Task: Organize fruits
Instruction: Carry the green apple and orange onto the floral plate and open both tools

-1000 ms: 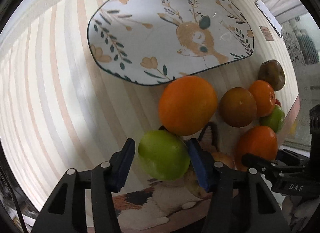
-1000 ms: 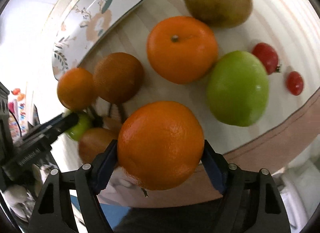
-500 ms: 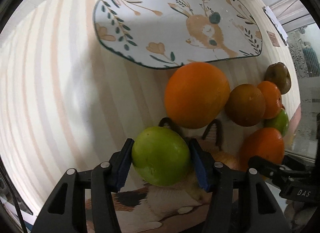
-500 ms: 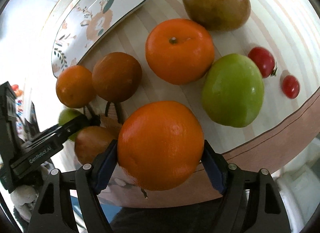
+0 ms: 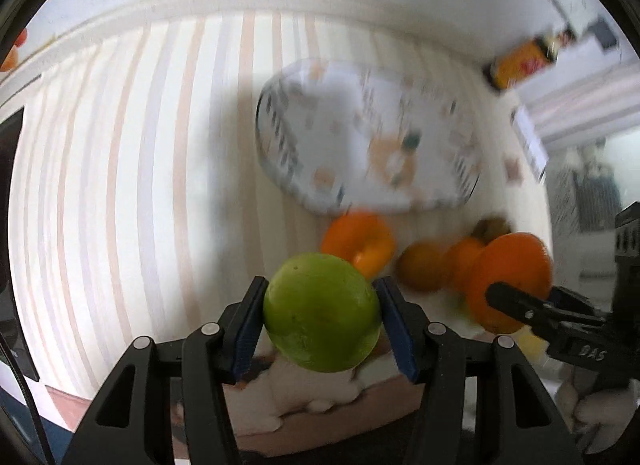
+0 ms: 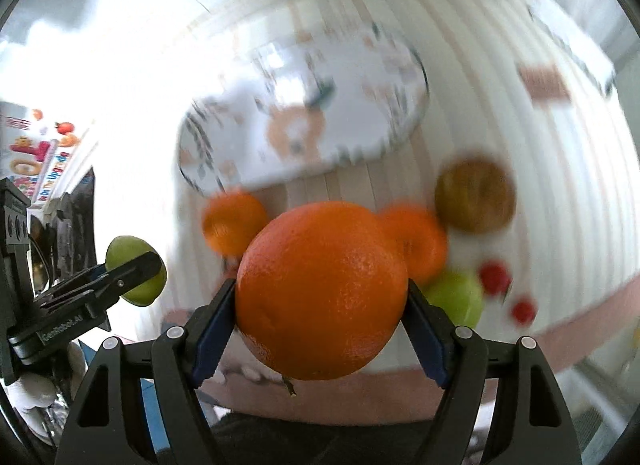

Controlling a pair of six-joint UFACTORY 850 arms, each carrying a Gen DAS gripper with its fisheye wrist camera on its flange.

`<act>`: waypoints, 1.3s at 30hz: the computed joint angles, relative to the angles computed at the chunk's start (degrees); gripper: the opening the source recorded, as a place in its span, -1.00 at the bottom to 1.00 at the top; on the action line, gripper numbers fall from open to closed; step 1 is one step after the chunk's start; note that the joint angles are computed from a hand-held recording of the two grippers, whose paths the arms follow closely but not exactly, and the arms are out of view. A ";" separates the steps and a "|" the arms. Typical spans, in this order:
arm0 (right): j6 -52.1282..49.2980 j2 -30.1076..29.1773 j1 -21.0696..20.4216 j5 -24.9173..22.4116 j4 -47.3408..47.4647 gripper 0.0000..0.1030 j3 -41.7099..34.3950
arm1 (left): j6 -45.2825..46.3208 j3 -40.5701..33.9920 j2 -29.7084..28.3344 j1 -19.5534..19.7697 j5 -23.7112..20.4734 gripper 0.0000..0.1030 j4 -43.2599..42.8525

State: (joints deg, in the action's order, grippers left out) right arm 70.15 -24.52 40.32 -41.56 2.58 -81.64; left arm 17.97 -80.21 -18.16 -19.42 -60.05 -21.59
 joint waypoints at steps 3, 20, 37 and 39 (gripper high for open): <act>-7.82 -2.83 -3.67 -3.79 -0.86 0.57 -4.59 | -3.44 -7.41 -4.84 -0.27 -1.14 0.03 -0.20; -44.63 -25.08 -14.22 -23.75 6.32 0.58 -29.16 | -22.65 -32.71 -29.45 -4.67 -9.25 0.03 2.18; -41.19 -15.43 -17.50 -17.99 7.80 0.90 -18.54 | -28.56 -34.07 -29.12 -7.27 -7.89 0.78 10.63; -39.03 -11.83 -16.82 -15.63 7.20 0.90 -14.11 | -28.28 -32.20 -27.32 -7.27 -6.91 0.78 10.83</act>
State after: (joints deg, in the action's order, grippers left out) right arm 31.12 -36.35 23.49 -57.18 9.78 -95.75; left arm -10.31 -112.41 -45.48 -26.69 -66.97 -10.75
